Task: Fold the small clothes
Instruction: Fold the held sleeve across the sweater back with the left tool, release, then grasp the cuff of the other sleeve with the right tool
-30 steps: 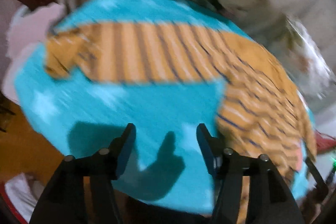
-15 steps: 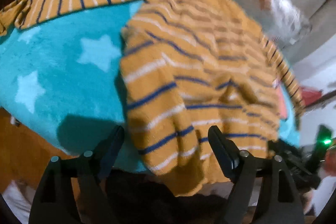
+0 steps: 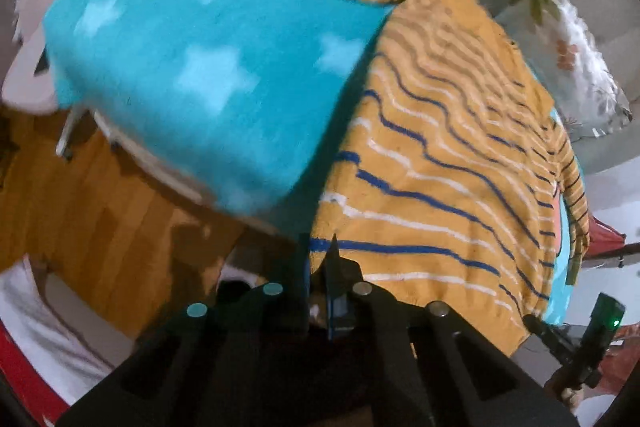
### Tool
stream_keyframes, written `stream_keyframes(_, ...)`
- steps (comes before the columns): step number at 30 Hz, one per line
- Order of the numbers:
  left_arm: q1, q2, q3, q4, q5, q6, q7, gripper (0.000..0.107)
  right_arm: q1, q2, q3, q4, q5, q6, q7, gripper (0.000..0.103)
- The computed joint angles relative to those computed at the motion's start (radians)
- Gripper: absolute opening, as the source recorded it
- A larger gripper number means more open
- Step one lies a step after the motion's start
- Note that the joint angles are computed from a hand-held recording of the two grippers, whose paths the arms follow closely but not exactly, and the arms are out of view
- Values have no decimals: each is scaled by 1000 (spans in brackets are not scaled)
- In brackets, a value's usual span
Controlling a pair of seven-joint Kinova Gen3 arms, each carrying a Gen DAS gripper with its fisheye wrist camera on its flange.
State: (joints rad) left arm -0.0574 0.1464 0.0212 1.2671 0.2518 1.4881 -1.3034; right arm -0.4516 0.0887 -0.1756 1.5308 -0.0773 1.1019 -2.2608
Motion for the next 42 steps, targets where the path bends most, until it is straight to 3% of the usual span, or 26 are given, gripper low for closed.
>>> stream_keyframes(5,17,-12,-4,53,-67,-1,39,7,-20,28,-9,22,14,-16,-29,9)
stream_keyframes(7,13,-25,-10,55,-76,-9,47,8,11,32,-59,9,48,-16,-53,13)
stream_keyframes(10,7,-43,-18,33,-114,-10,61,24,143,4,-192,10,86,-17,-92,15)
stream_keyframes(11,14,-47,-15,20,-135,-20,74,35,188,-9,-235,15,115,-17,-125,15)
stream_keyframes(13,23,-52,-10,-6,-160,-38,88,44,251,-43,-278,33,176,-20,-206,18)
stream_keyframes(15,36,-38,-1,-62,-172,-45,102,56,286,-76,-259,66,211,-42,-287,31)
stream_keyframes(17,44,-31,6,-86,-160,-62,95,63,361,-133,-251,134,216,-115,-369,35)
stream_keyframes(20,79,17,28,-164,-161,-56,113,64,455,-220,-188,230,183,-237,-491,40)
stream_keyframes(23,105,59,45,-224,-129,-42,109,64,439,-261,-93,288,216,-359,-595,41)
stream_keyframes(28,181,114,72,-299,-129,-20,117,64,527,-278,-51,335,214,-549,-746,50)
stream_keyframes(34,224,153,80,-332,-115,13,101,64,637,-229,2,298,77,-511,-769,50)
stream_keyframes(35,226,154,78,-332,-113,11,103,64,647,-209,4,288,63,-504,-770,48)
stream_keyframes(36,227,154,75,-332,-112,7,111,64,665,-196,2,281,40,-494,-765,29)
stream_keyframes(38,225,153,69,-330,-109,-1,122,64,649,-177,40,269,-1,-479,-710,7)
stream_keyframes(42,224,167,68,-352,-108,-5,140,64,635,-119,45,114,69,-360,-548,5)
